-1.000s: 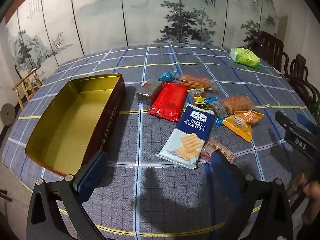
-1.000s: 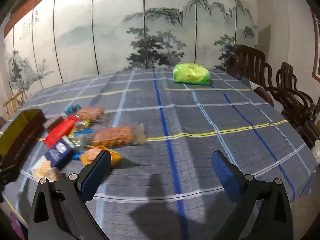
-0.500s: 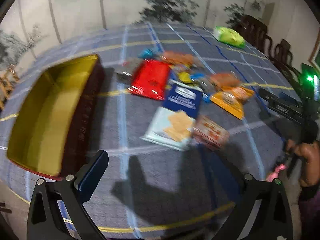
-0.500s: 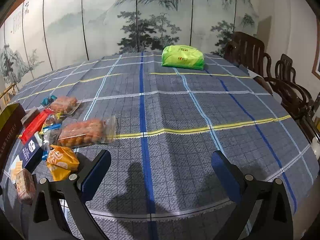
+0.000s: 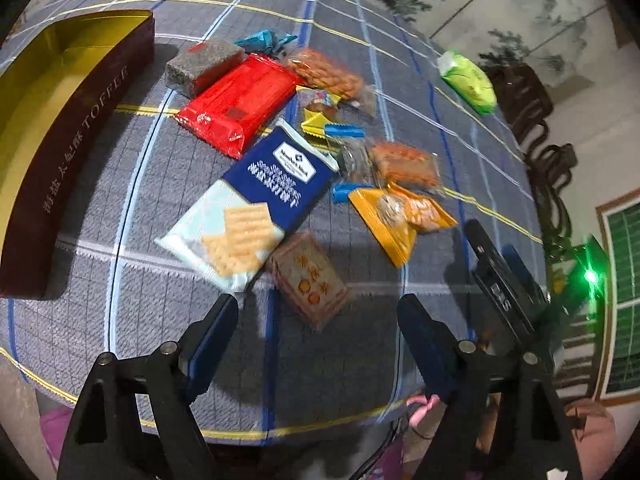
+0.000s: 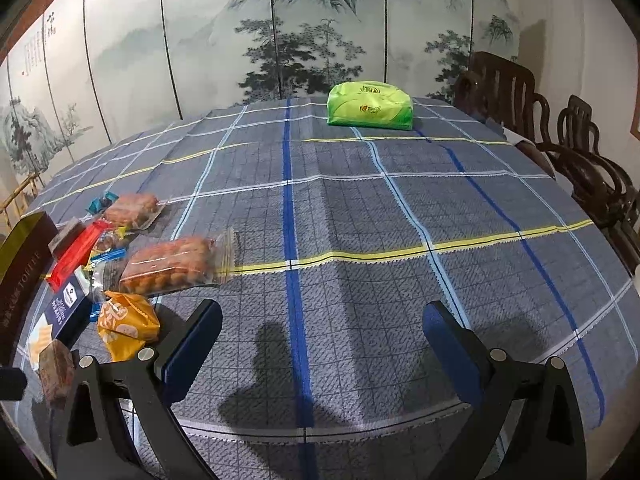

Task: Organize snacks
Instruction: 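Reach the left gripper toward the small red-printed cake box and grasp it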

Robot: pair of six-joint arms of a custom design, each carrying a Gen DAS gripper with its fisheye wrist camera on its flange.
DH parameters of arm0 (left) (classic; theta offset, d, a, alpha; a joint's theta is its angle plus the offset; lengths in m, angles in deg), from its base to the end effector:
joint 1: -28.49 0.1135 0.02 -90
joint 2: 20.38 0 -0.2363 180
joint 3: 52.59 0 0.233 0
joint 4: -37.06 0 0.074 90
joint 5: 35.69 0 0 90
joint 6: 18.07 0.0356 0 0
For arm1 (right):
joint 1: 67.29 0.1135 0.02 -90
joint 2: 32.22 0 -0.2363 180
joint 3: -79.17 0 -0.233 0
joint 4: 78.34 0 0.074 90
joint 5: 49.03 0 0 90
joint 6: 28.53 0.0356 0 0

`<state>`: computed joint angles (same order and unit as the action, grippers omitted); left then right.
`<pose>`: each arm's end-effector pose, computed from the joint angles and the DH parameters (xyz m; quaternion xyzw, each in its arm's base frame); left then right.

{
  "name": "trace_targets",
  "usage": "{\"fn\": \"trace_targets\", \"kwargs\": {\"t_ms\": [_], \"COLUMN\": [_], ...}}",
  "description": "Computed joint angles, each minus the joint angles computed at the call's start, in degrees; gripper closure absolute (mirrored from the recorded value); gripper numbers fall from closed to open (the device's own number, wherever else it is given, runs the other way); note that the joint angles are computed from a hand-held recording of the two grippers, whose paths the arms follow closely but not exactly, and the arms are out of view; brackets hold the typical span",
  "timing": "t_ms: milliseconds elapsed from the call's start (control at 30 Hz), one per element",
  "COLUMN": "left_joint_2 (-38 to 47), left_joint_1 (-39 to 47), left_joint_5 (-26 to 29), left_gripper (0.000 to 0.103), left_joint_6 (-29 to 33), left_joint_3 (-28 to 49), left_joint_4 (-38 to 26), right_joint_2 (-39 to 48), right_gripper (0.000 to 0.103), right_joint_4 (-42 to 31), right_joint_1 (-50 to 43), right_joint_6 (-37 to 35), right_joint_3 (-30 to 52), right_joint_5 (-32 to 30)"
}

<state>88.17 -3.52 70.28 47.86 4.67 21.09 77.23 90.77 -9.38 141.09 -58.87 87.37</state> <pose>0.2345 -0.1582 0.0559 0.0945 0.9666 -0.2120 0.1083 0.1322 0.1623 0.0245 0.2114 0.8905 -0.0552 0.3990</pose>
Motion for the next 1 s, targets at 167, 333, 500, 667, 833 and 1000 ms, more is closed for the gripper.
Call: {"fn": "trace_targets", "kwargs": {"t_ms": [167, 333, 500, 667, 833, 1000], "left_joint_2": [3.94, 5.34, 7.73, 7.43, 10.51, 11.28], "left_joint_1": [-2.29, -3.85, -4.19, -3.61, -4.02, -5.41], "left_joint_5": [-4.16, -5.85, -3.21, -5.54, -5.23, -8.47], "left_gripper": [0.025, 0.027, 0.039, 0.04, 0.05, 0.077], "left_joint_6": [-3.06, -5.63, -10.21, -13.31, -12.86, -13.77], "left_joint_3": [5.58, 8.27, 10.3, 9.84, 14.05, 15.5], "left_joint_4": [-3.81, -5.61, -7.17, -6.23, -9.78, -11.24], "right_joint_2": [-0.51, -0.91, -1.04, -1.2, -1.05, -1.0], "right_gripper": [0.003, 0.003, 0.003, 0.003, 0.003, 0.003], "right_joint_4": [2.77, 6.29, 9.44, 12.73, 13.85, 16.84], "right_joint_1": [0.09, -0.36, -1.06, -1.37, -1.49, -2.11], "right_joint_6": [-0.43, -1.28, -2.21, -2.5, -2.74, -2.96], "right_joint_3": [-1.73, -3.56, -4.97, -6.64, -7.1, -8.57], "right_joint_5": [-0.14, -0.71, -1.38, -1.77, -2.03, -2.76]}}
